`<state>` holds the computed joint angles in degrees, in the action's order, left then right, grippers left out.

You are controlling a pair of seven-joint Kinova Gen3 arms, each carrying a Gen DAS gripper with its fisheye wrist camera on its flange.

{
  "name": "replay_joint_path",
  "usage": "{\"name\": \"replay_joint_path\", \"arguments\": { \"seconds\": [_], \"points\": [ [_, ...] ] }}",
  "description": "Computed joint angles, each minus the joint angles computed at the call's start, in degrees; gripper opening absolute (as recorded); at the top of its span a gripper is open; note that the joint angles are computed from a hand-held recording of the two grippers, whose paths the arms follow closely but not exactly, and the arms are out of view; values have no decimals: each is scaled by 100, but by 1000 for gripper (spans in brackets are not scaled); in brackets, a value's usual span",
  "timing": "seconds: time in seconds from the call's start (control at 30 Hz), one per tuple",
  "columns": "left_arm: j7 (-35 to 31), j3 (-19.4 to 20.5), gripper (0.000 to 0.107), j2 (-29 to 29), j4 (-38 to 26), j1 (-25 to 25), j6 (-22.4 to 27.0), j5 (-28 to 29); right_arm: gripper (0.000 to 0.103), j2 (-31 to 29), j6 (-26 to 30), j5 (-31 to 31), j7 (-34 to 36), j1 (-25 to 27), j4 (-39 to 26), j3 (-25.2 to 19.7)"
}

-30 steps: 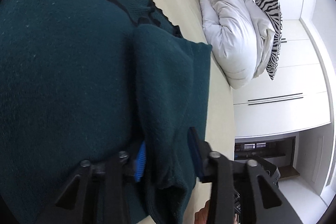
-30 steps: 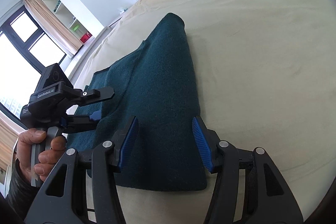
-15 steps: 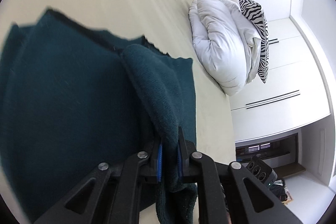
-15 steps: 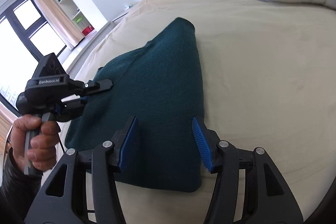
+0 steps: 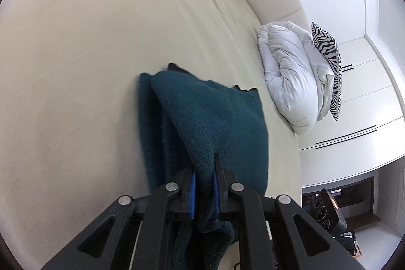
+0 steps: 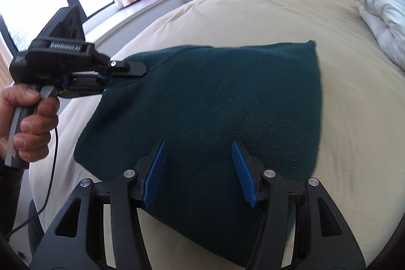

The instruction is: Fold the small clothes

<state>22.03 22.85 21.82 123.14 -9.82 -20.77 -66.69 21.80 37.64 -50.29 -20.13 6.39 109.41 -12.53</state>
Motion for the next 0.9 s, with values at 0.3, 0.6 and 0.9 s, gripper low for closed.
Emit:
{"name": "replay_joint_path", "arguments": {
  "seconds": [0.3,0.6,0.9],
  "points": [
    [-1444,-195,17,358,188,371,50,1860,53,21,-283,23,135,-78,359,-135],
    [-2851,-1644,23,-819,-303,2731,2147,3217,51,195,980,-598,160,587,-82,104],
    [-3297,-3225,13,-189,-472,4614,2089,3693,45,899,1818,-526,-178,880,-405,328]
  ]
}}
